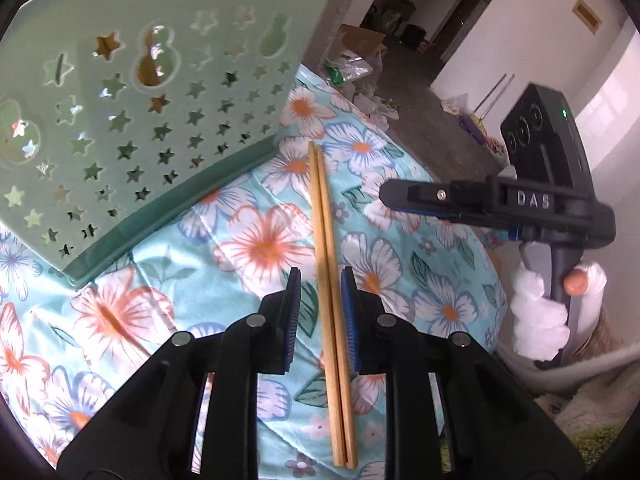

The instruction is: Organize utensils

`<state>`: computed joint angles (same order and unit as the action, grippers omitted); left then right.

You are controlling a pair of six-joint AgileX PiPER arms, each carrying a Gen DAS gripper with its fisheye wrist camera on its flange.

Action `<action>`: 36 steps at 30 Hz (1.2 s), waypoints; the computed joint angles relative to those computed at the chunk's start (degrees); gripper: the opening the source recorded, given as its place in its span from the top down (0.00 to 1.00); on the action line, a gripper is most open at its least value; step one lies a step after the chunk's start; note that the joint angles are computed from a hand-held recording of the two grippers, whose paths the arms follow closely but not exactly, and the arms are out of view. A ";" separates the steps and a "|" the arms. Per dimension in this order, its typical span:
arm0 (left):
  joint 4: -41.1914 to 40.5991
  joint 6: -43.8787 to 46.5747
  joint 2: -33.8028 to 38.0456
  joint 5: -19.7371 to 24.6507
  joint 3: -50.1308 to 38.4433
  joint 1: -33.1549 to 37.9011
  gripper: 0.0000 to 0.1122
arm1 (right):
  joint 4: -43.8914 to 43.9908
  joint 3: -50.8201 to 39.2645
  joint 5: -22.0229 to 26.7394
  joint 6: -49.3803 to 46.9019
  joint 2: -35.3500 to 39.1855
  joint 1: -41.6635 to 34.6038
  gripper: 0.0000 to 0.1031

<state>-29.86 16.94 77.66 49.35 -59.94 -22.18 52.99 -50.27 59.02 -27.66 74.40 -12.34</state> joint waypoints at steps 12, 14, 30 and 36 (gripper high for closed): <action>2.82 -1.04 1.36 0.82 0.05 -0.54 0.83 | -0.23 -0.17 -0.54 0.67 0.51 1.32 0.63; 3.76 -1.61 1.36 0.47 0.03 -0.98 0.83 | -0.37 -0.28 -0.70 0.89 0.55 1.65 0.63; 5.61 -2.00 1.30 -0.66 0.55 0.45 0.81 | -1.30 -0.49 -1.54 2.30 0.39 3.29 0.63; 10.57 -4.50 0.90 -1.99 0.45 -2.28 0.79 | -1.66 -0.46 -1.79 2.87 0.14 3.85 0.63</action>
